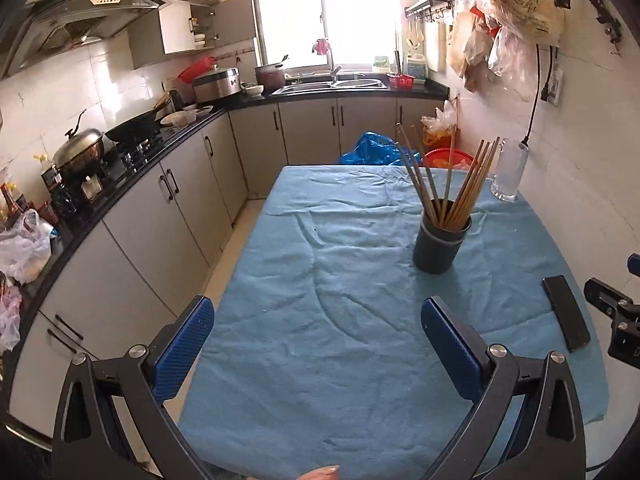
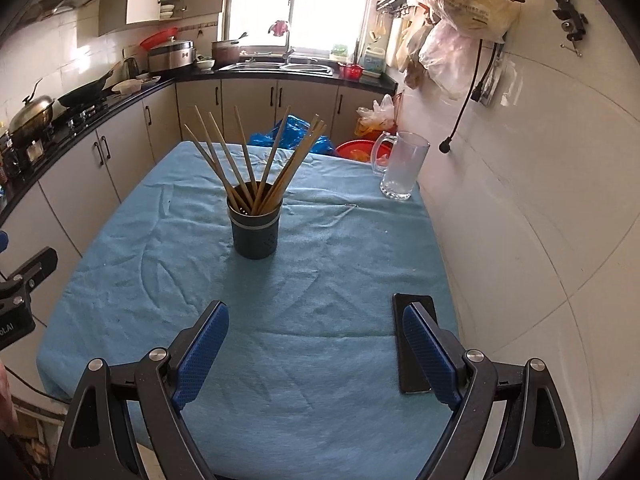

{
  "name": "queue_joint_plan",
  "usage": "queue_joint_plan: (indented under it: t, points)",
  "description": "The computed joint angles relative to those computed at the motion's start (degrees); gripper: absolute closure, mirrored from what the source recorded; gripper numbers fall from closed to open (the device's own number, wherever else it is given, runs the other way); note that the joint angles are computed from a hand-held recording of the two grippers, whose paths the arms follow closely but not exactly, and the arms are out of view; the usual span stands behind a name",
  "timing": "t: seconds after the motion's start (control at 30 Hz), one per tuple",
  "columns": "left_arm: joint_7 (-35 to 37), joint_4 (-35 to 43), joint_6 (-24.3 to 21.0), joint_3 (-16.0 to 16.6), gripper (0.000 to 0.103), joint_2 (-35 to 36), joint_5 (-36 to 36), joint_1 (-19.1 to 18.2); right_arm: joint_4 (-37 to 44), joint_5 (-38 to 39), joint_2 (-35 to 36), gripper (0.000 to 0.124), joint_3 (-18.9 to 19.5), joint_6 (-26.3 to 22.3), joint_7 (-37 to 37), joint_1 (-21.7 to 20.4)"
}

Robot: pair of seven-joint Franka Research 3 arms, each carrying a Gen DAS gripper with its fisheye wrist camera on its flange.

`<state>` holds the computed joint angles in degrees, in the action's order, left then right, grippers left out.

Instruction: Organize utensils

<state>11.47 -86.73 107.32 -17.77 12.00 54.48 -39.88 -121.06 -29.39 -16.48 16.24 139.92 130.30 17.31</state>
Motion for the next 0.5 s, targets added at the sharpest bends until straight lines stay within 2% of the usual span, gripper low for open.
queue_joint_plan:
  t: [0.17, 0.3, 0.5]
  points:
    - [0.87, -1.74, -0.33, 0.05, 0.0, -1.04, -0.1, 0.77, 1.21, -2.17, 0.43, 0.032, 1.54, -2.45, 3.01, 0.24]
    - [0.68, -3.78, 1.13, -0.25, 0.0, -2.2, -0.82, 1.83, 2.39, -3.37, 1.24, 0.032, 1.79, -4.22, 4.3, 1.19]
    - [-0.06, -4.16, -2.12, -0.71, 0.0, -2.17, 0.83, 1.47, 3.79, -4.43, 2.35, 0.032, 1.72, -7.23, 4.95, 3.22]
